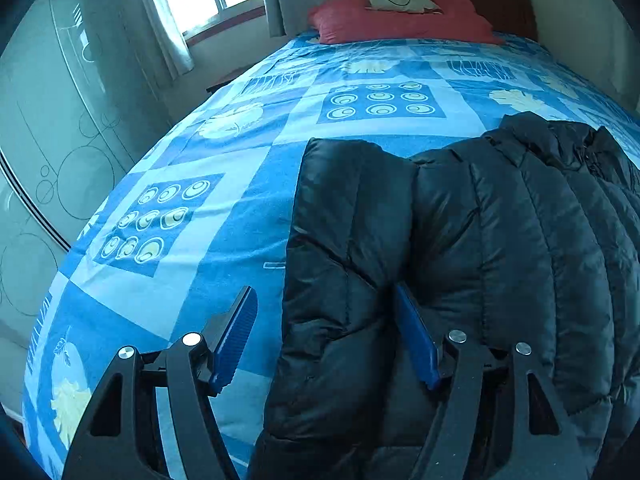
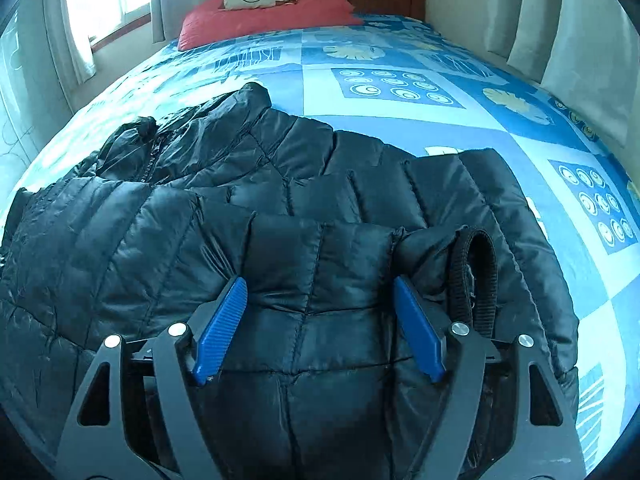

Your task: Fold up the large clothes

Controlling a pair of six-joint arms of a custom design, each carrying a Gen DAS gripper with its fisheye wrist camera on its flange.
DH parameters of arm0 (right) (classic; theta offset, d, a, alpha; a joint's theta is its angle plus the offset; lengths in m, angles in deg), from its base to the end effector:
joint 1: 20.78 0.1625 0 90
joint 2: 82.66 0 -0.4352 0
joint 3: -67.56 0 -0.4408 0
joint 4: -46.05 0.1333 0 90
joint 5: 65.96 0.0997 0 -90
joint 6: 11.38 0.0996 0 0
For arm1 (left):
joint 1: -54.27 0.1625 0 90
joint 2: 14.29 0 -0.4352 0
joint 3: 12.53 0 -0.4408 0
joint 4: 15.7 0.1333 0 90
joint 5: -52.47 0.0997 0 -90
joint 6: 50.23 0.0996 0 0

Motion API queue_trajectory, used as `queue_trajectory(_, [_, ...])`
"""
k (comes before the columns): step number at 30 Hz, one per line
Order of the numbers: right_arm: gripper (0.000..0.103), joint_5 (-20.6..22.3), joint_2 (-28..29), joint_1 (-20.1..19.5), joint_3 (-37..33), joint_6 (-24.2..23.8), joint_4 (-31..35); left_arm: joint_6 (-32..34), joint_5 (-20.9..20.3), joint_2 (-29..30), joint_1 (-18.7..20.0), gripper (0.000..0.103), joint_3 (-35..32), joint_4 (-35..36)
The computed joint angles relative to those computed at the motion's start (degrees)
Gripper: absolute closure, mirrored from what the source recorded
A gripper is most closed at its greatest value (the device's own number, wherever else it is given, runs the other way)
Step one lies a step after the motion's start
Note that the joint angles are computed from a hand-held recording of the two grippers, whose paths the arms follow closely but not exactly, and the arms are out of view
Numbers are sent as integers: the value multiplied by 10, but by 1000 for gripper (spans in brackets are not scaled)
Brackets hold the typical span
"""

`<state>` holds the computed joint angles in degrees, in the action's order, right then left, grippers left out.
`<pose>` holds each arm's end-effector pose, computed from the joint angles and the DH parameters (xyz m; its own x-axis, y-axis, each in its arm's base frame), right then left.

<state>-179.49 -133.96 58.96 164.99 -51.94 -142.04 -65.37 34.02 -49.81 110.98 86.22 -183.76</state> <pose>-0.0346 -0.7162 0.2066 -0.7142 -0.0352 0.6990 -0.4668 0.7680 -0.4384 -0.1703 -0.6744 0.0168 -0.5226 -0.2393 -0.8183 0.4083 0.7724 -0.4866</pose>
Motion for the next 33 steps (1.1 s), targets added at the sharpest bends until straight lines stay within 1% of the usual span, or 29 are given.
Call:
queue_trajectory(1, [29,0,-8,2,7,1,3,-7,6,-2,-3,34,-1,13])
queue_trajectory(2, [29,4,-17,2,16,3,2,-7,11,-5,-8,34,2,11])
queue_trajectory(3, [29,13,-28,1,30,4,-4,5,12,-10,-16,35,14,-15])
queue_trajectory(5, [29,28,-53,-5,66,-4,-30,61,-1,-16,-29,35,43,-120])
queue_trajectory(6, [29,33,-61,-9,81,-14,-41,71,-7,-22,-37,35,61,-154])
queue_trajectory(7, [29,34,-68,-14,97,-25,-52,72,-13,-26,-39,35,71,-164])
queue_trajectory(8, [29,29,-68,-17,101,-31,-56,57,-21,-31,-38,35,80,-150])
queue_trajectory(9, [29,27,-64,-21,103,-41,-63,29,-33,-36,-31,34,83,-111])
queue_trajectory(10, [28,32,-59,-26,105,-51,-73,2,-34,-38,-24,34,82,-70])
queue_trajectory(11, [27,37,-54,-30,105,-54,-83,-12,-45,-36,-15,33,77,-49])
queue_trajectory(12, [26,29,-47,-28,101,-60,-88,-25,-64,-37,-5,29,74,-42])
queue_trajectory(13, [25,19,-43,-24,97,-64,-90,-41,-67,-39,-3,27,71,-31])
queue_trajectory(14, [25,15,-45,-20,96,-62,-88,-45,-70,-42,-3,27,71,-27])
queue_trajectory(16, [25,22,-61,-20,108,-50,-78,-49,-71,-54,-10,27,84,-38])
queue_trajectory(18, [25,47,-101,-25,146,-33,-71,-66,-73,-81,-23,27,121,-53])
queue_trajectory(20, [25,51,-134,-28,186,-39,-85,-88,-66,-107,-38,28,158,-50])
queue_trajectory(22, [25,60,-169,-36,228,-40,-90,-126,-58,-144,-61,28,213,-42])
queue_trajectory(23, [25,65,-196,-44,256,-38,-82,-152,-57,-162,-72,28,238,-30])
queue_trajectory(24, [25,68,-215,-50,276,-40,-80,-198,-61,-190,-89,28,275,-2])
queue_trajectory(25, [25,70,-234,-57,296,-41,-83,-221,-66,-205,-99,28,296,10])
queue_trajectory(26, [25,76,-262,-69,324,-43,-85,-248,-71,-223,-111,28,319,27])
queue_trajectory(28, [24,93,-316,-96,374,-40,-85,-321,-82,-268,-144,28,369,88])
queue_trajectory(29, [24,99,-336,-109,394,-39,-86,-365,-90,-292,-166,28,397,124])
queue_trajectory(30, [24,105,-357,-122,412,-38,-83,-391,-97,-306,-178,28,410,148])
queue_trajectory(32, [24,124,-409,-156,452,-35,-67,-440,-125,-338,-208,28,447,175])
queue_trajectory(33, [24,132,-431,-171,467,-36,-56,-470,-146,-355,-226,28,468,189])
